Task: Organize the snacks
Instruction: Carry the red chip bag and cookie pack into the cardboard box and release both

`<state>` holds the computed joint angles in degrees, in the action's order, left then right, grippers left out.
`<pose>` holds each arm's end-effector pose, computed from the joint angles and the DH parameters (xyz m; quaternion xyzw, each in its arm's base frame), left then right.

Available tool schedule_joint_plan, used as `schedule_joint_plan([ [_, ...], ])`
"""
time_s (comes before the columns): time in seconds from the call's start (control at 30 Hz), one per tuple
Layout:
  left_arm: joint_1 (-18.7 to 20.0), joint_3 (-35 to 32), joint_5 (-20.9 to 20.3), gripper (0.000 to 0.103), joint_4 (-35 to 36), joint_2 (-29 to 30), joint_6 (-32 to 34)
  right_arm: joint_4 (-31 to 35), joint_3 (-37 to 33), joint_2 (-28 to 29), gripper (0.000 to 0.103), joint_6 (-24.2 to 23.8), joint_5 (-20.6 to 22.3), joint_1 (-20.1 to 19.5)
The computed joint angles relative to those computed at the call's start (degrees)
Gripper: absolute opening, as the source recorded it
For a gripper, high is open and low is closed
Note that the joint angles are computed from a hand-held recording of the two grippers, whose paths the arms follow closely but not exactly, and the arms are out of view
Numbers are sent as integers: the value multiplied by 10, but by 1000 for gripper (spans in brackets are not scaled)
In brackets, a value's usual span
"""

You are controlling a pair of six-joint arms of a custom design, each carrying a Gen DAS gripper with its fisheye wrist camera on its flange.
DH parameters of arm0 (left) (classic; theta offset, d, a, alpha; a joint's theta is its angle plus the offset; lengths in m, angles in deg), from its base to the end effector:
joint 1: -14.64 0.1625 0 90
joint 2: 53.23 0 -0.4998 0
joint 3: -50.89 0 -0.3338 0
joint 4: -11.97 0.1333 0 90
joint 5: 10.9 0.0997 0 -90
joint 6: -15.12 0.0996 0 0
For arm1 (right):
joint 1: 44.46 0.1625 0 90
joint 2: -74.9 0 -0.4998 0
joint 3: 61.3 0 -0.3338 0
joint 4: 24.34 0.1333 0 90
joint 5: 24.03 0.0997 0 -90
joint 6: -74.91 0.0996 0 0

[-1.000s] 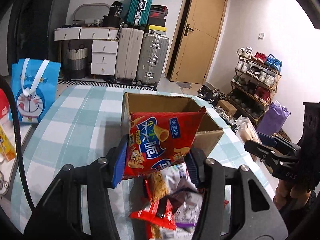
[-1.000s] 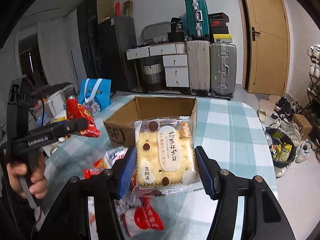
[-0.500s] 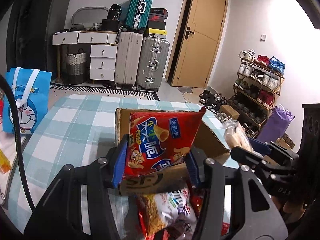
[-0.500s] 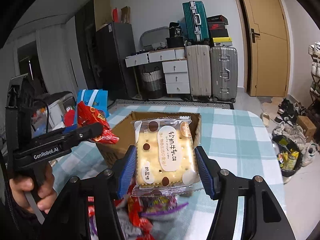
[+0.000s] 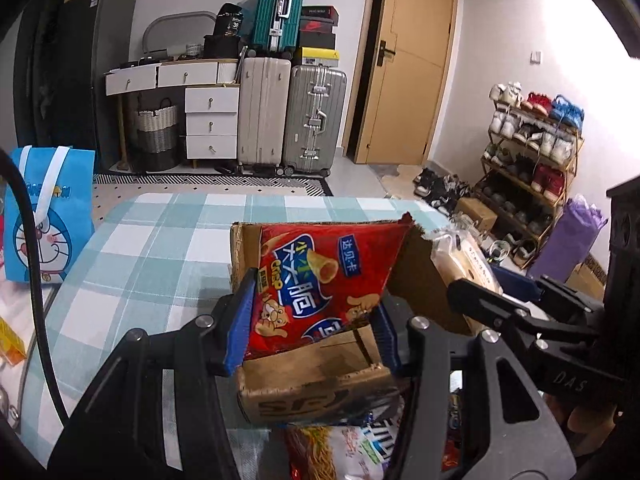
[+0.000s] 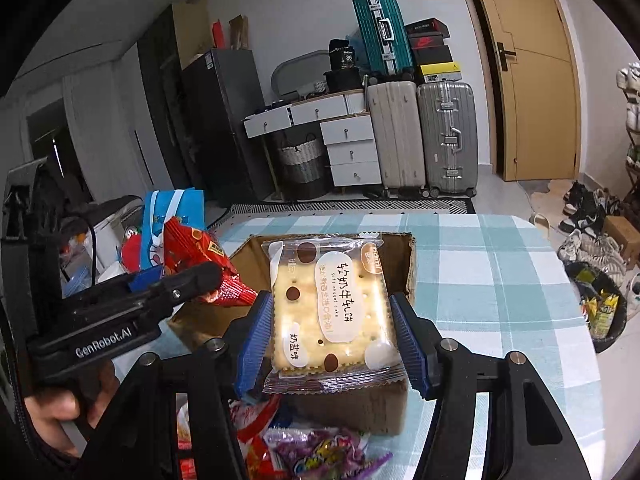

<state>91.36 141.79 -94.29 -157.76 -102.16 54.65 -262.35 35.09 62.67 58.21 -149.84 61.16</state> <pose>-0.0236 -0.7301 0.2989 0.4034 0.8544 -0.3022 0.1265 0.2443 -0.5951 -0.0098 0.0686 -0.8210 0.5007 0.2657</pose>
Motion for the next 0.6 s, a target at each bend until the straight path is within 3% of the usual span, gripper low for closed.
schedule_joint_plan([
  [0.4,4,-42,23,49,25,45,4,30,-20,3,56,5,21,-18],
  [0.53,6,-50,26,49,44,47,3,33,-27,6,55,-6,7,-15],
  [0.6,7,-51,28,57,44,46,6,23,-16,4,56,-7,8,-14],
])
